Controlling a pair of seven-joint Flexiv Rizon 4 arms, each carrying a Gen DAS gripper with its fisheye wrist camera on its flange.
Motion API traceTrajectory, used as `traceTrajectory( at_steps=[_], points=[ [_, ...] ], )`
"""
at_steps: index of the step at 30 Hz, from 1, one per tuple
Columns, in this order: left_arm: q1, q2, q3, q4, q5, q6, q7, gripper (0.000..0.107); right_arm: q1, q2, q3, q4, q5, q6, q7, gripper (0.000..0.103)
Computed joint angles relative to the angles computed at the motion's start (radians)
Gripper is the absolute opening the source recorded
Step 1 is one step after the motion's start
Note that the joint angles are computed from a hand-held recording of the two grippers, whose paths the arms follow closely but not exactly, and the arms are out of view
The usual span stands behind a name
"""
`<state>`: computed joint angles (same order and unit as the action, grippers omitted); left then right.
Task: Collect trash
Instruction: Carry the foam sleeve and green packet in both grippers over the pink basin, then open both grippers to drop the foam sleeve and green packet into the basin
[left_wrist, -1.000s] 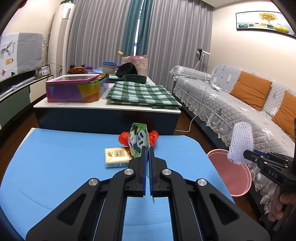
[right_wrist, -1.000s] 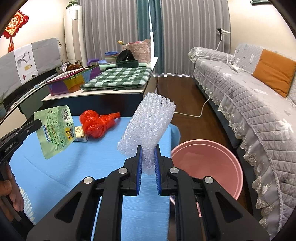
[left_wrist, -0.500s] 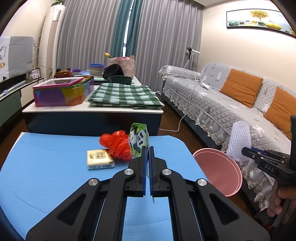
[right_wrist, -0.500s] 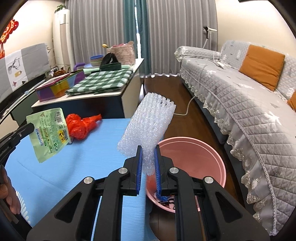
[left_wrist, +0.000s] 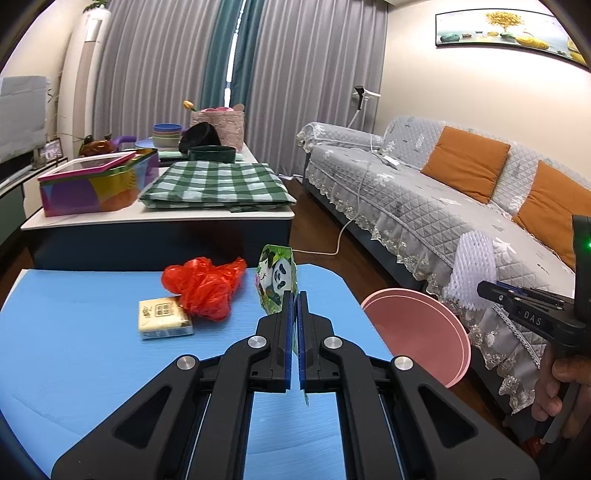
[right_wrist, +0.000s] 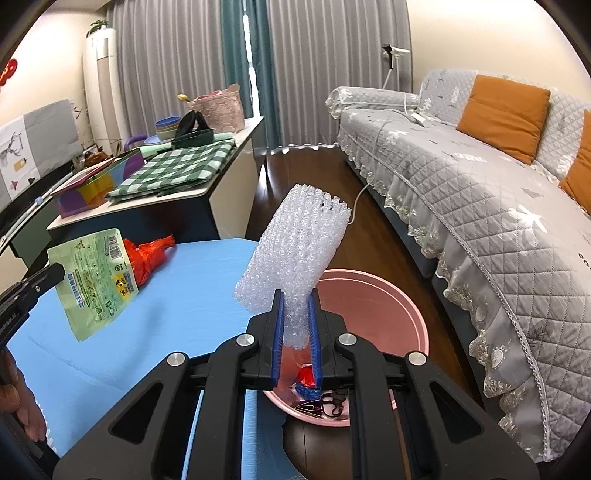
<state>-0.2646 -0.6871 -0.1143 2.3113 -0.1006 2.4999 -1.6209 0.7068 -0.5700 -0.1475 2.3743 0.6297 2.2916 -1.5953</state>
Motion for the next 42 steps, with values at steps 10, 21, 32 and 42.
traceTrajectory(
  at_steps=[10,21,32,42],
  points=[
    [-0.024,-0.009,-0.01,-0.057,-0.009,-0.055,0.031,0.002,-0.051,0.0,0.003,-0.002,-0.026,-0.005,0.025,0.013],
    [-0.065,-0.024,-0.024,-0.151,-0.033,-0.131,0.066,0.002,-0.115,-0.016,0.013,-0.007,-0.071,-0.007,0.066,0.013],
    [-0.1,-0.064,-0.049,-0.28,-0.034,-0.215,0.101,0.002,-0.166,-0.056,0.008,-0.027,-0.112,-0.007,0.114,0.013],
    [-0.08,-0.111,-0.098,-0.385,0.03,-0.297,0.09,0.002,-0.208,-0.088,0.015,-0.048,-0.164,-0.015,0.165,0.013]
  ],
)
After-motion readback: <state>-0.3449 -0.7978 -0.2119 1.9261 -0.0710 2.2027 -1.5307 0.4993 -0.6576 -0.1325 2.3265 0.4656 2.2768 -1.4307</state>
